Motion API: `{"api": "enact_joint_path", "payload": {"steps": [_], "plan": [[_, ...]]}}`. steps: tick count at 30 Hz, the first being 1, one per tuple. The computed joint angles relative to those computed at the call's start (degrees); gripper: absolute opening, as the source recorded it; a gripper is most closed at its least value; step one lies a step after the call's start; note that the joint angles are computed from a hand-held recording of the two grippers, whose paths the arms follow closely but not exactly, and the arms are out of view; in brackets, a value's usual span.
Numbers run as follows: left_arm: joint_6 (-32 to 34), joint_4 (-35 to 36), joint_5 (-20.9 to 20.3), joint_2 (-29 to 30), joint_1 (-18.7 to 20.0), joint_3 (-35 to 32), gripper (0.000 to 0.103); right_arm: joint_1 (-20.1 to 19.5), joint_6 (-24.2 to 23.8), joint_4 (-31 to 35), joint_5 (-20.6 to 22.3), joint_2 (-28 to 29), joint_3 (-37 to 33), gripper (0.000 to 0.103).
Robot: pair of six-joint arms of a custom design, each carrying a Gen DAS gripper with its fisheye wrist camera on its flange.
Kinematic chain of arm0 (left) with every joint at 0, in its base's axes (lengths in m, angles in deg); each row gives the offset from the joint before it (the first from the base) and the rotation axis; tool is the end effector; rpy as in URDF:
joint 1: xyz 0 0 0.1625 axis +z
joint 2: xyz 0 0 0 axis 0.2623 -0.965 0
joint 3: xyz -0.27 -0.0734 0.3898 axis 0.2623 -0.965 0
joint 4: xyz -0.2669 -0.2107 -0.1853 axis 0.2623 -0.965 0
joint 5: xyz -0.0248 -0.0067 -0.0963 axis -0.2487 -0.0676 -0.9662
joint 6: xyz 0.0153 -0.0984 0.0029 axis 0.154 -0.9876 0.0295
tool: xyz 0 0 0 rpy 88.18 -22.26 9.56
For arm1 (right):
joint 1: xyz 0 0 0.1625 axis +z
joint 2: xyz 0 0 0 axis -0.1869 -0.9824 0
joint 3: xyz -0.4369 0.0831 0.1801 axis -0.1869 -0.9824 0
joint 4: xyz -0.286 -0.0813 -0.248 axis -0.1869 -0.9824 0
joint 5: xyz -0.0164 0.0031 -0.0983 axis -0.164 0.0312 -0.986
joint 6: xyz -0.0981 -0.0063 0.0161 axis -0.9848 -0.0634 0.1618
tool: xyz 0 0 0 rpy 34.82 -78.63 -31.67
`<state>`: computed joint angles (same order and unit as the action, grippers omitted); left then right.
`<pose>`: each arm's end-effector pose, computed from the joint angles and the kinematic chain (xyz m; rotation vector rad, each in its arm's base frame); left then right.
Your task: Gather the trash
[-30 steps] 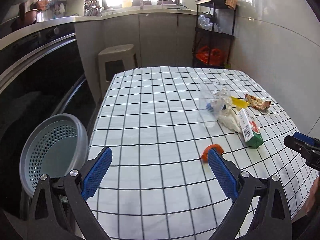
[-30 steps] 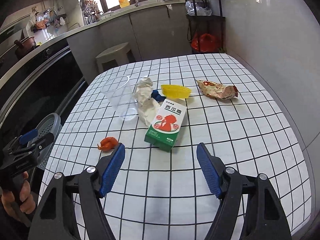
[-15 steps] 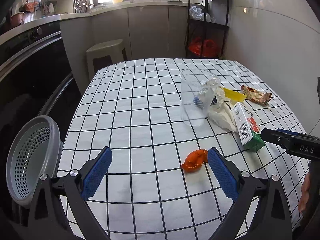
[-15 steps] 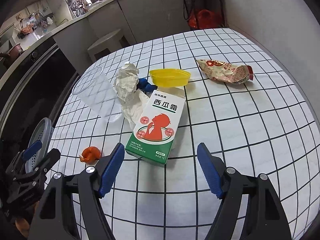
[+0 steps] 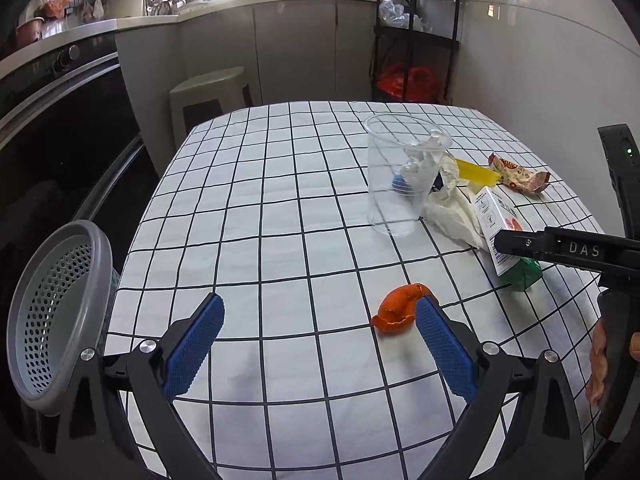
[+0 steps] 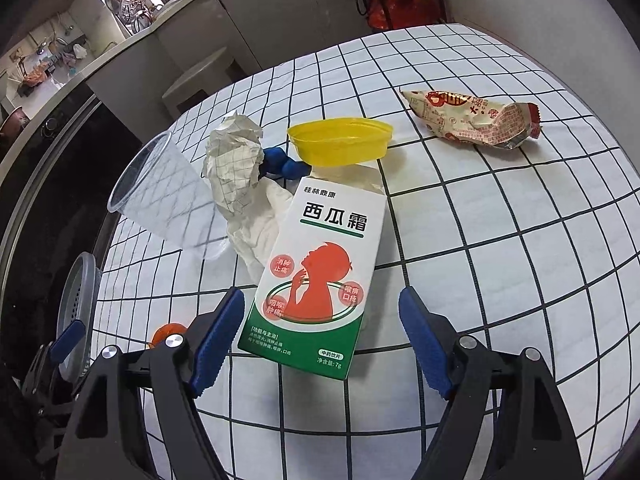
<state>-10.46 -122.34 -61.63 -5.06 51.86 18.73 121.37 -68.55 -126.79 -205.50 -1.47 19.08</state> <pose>-0.0712 -0.6569 0.3087 0.8090 2.3016 -0.7083 0.3264 -0.6705 0.0181 -0.1597 -2.5042 0.8999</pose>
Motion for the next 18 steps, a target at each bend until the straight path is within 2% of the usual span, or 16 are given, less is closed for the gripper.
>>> {"api": "enact_joint_path", "payload": {"steps": [7,8,10,14,18], "plan": [[-0.85,1.71,0.07,-0.01,0.48,-0.49,0.094,0.08,-0.86,-0.03,-0.9,0.86,-1.29,0.076],[-0.84,1.69,0.13,0.0,0.48,-0.47,0.094,0.28,-1.48,-0.43,-1.37,1.09,-1.45,0.074],[-0.79,1.67,0.06,-0.06,0.51,-0.45,0.094,0.58,-2.5,-0.41,-1.98,1.44,-1.95,0.059],[-0.71,1.47,0.03,-0.12,0.47,-0.27,0.094,0.91,-3.42,-0.16,-2.76,1.76,-2.24,0.056],[-1.16,1.97,-0.06,0.05,0.41,-0.35,0.094,1.26,-4.46,-2.89,-3.08,1.25,-0.74,0.054]]}}
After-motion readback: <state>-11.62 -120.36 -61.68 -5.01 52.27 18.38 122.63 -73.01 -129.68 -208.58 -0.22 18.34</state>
